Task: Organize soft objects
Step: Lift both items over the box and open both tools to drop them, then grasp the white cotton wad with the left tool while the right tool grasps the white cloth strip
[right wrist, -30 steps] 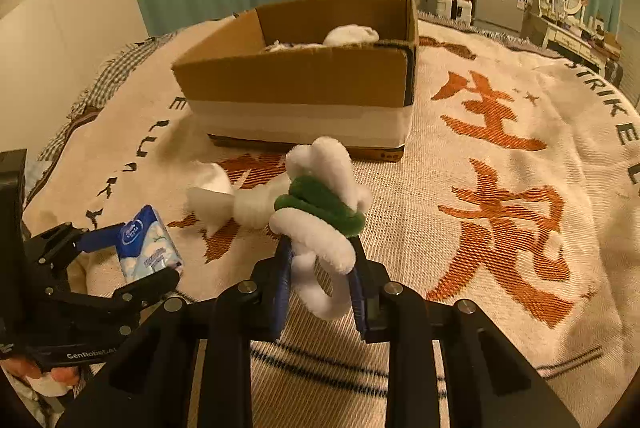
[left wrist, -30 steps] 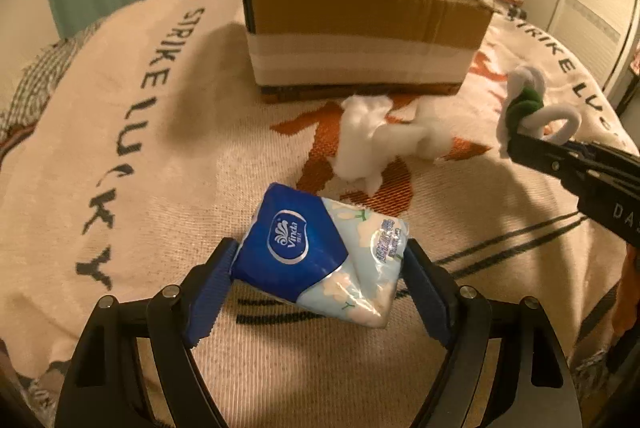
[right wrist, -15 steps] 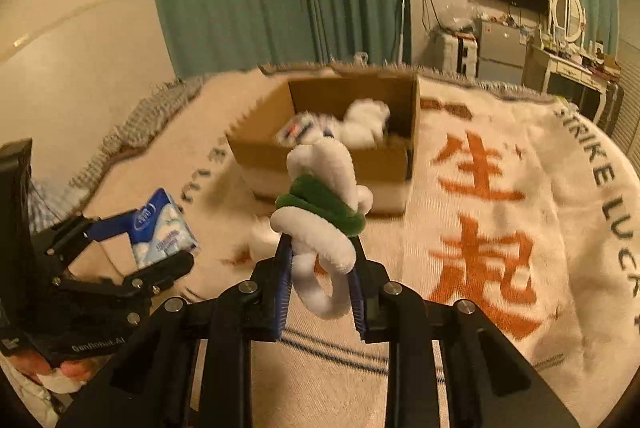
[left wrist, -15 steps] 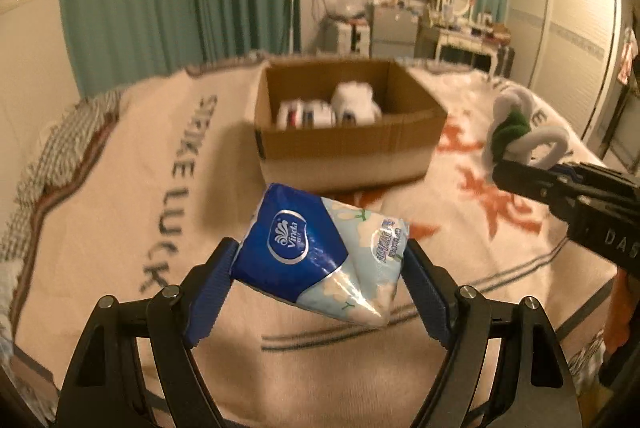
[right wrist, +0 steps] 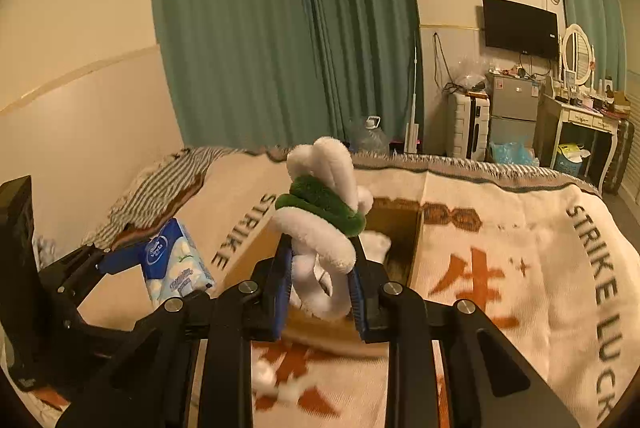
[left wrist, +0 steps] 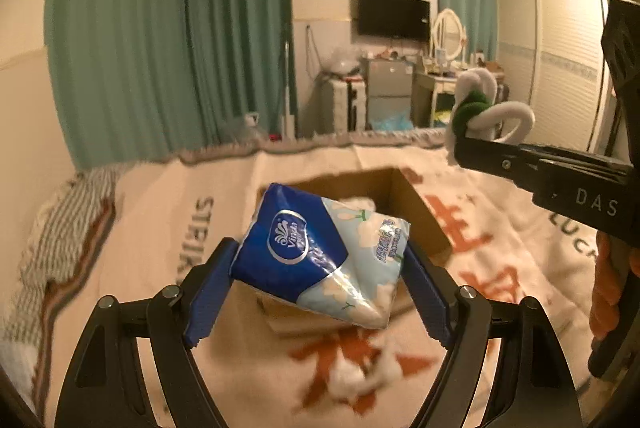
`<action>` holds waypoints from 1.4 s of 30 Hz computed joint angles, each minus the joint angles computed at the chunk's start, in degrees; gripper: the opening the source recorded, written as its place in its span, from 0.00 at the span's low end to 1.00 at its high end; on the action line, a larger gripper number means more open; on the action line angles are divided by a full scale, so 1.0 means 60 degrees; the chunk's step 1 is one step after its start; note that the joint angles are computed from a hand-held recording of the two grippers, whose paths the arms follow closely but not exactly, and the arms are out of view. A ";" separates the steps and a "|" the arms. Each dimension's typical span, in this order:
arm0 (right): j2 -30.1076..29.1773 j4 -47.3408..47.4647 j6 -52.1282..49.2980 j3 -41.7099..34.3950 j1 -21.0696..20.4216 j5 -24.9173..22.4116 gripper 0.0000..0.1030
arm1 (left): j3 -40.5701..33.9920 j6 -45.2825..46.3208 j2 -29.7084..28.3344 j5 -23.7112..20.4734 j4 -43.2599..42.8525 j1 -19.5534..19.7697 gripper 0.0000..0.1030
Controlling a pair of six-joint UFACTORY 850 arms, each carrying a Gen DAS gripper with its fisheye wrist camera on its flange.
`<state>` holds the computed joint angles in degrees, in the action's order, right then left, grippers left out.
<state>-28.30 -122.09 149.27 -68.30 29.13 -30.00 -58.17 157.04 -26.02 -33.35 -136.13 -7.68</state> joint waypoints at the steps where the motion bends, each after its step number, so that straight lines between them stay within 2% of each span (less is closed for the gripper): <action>1: -0.0089 -0.0066 0.0020 -0.0168 -0.0135 0.0116 0.24 | -0.0239 0.0048 -0.0142 0.0057 -0.0076 -0.0069 0.78; 4: -0.0382 -0.0425 0.0177 -0.0692 -0.0545 0.0518 0.24 | -0.1058 0.0194 -0.0662 0.0197 -0.0370 -0.0267 0.78; 10: -0.1302 -0.0025 -0.0495 -0.1890 -0.1116 0.1133 0.24 | -0.2625 0.0420 -0.1810 0.0733 -0.0748 -0.0562 0.78; 17: -0.2695 0.1305 -0.1918 -0.3228 -0.1639 0.1960 0.24 | -0.4397 0.0198 -0.3275 0.1747 -0.0514 -0.0816 0.78; 24: -0.3355 0.2132 -0.2849 -0.3726 -0.1851 0.2105 0.27 | -0.5127 0.0422 -0.3908 0.2403 -0.0799 -0.0934 0.79; 26: -0.3354 0.2096 -0.2697 -0.3720 -0.1887 0.2065 0.30 | -0.5125 0.0883 -0.3887 0.2626 -0.1374 -0.0988 0.80; 29: -0.3228 0.2224 -0.2776 -0.3638 -0.1841 0.1947 0.39 | -0.5070 0.0912 -0.3785 0.2927 -0.1447 -0.1017 0.80; 32: -0.2848 0.2302 -0.2889 -0.3331 -0.1694 0.1690 0.49 | -0.4576 0.2309 -0.3338 0.2852 -0.2798 -0.1075 0.84; 33: -0.2671 0.2478 -0.3105 -0.3213 -0.1621 0.1567 0.54 | -0.4415 0.2717 -0.3179 0.2783 -0.3196 -0.1093 0.88; 34: -0.2487 0.2617 -0.3244 -0.3086 -0.1535 0.1385 0.59 | -0.4200 0.3013 -0.2971 0.2651 -0.3504 -0.1087 0.88; 38: -0.1558 0.2477 -0.3094 -0.2354 -0.1206 0.0785 0.60 | -0.3293 0.2669 -0.1944 0.2190 -0.3317 -0.0930 0.88; 42: -0.0402 0.2781 -0.3530 -0.1545 -0.0698 -0.0053 0.64 | -0.2146 0.2571 -0.0672 0.1430 -0.3213 -0.0708 0.88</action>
<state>-30.71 -105.41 128.10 -77.57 24.94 -30.31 -71.05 172.47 -30.05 -24.78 -155.40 -11.93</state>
